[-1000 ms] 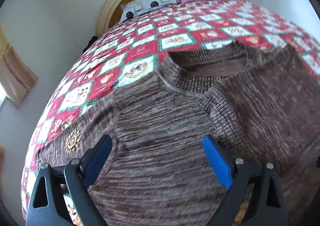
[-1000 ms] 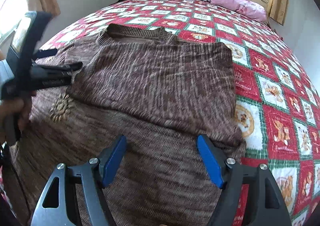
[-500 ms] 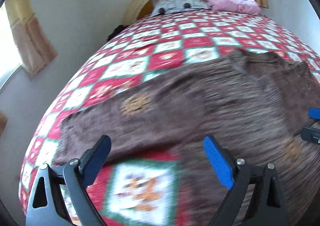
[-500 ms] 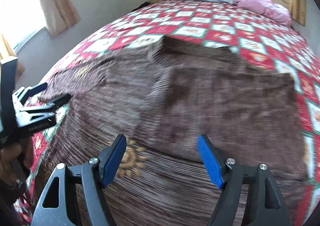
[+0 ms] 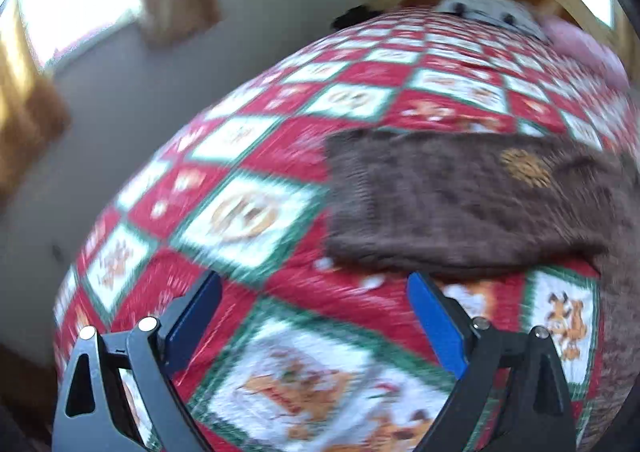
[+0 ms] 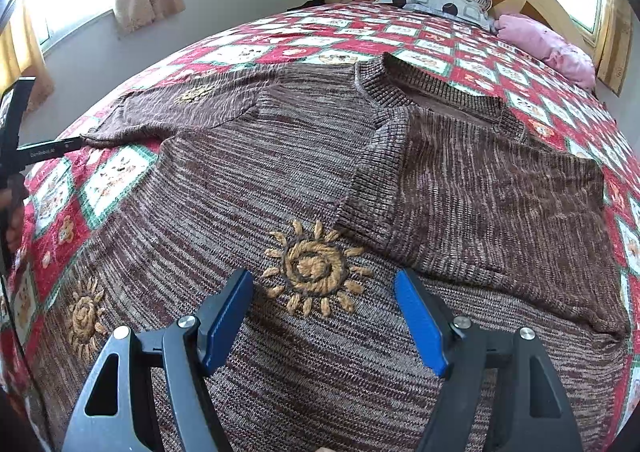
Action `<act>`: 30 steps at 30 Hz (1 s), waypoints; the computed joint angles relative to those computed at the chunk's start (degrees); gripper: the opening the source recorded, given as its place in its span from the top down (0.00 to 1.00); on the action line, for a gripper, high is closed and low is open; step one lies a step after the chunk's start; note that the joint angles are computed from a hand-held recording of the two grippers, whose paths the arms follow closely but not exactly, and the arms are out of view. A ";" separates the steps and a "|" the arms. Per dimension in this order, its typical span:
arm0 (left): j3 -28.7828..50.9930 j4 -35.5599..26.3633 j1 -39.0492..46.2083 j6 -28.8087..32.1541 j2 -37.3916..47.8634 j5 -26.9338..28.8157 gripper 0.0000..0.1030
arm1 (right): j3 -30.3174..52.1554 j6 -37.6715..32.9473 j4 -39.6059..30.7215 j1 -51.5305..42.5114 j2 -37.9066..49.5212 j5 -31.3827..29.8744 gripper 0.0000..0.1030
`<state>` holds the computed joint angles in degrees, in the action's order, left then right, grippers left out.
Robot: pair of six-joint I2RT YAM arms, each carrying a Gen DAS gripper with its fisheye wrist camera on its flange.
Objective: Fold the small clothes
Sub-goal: 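Move the left tool over to the other sweater sleeve, then grasp the sleeve with the left tool and fold it across the back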
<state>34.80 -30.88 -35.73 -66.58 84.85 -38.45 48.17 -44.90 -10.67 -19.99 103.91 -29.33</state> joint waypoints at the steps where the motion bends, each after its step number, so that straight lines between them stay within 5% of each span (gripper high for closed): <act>1: -1.65 1.22 0.51 -0.49 -1.61 0.88 0.06 | 0.10 0.14 -0.05 -0.15 0.11 -0.24 0.28; 7: -3.95 3.88 0.28 -3.37 -4.23 1.06 0.07 | -2.04 0.42 3.24 -0.14 -0.26 -0.32 0.25; 19: -1.34 14.72 6.66 2.03 1.90 7.81 0.18 | -2.76 0.00 4.18 -0.72 -0.62 -0.49 0.23; 26: -1.79 20.32 8.61 6.02 2.08 9.99 0.52 | -3.07 -0.24 4.56 -1.18 -0.78 -0.89 0.22; 30: -6.74 29.37 12.36 7.08 -1.11 16.70 0.83 | -3.35 -0.33 4.92 -1.32 -0.88 -0.99 0.22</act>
<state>28.06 -1.52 -23.37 -59.50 83.74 -21.75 44.82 -45.24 -5.76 -21.32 103.03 -30.33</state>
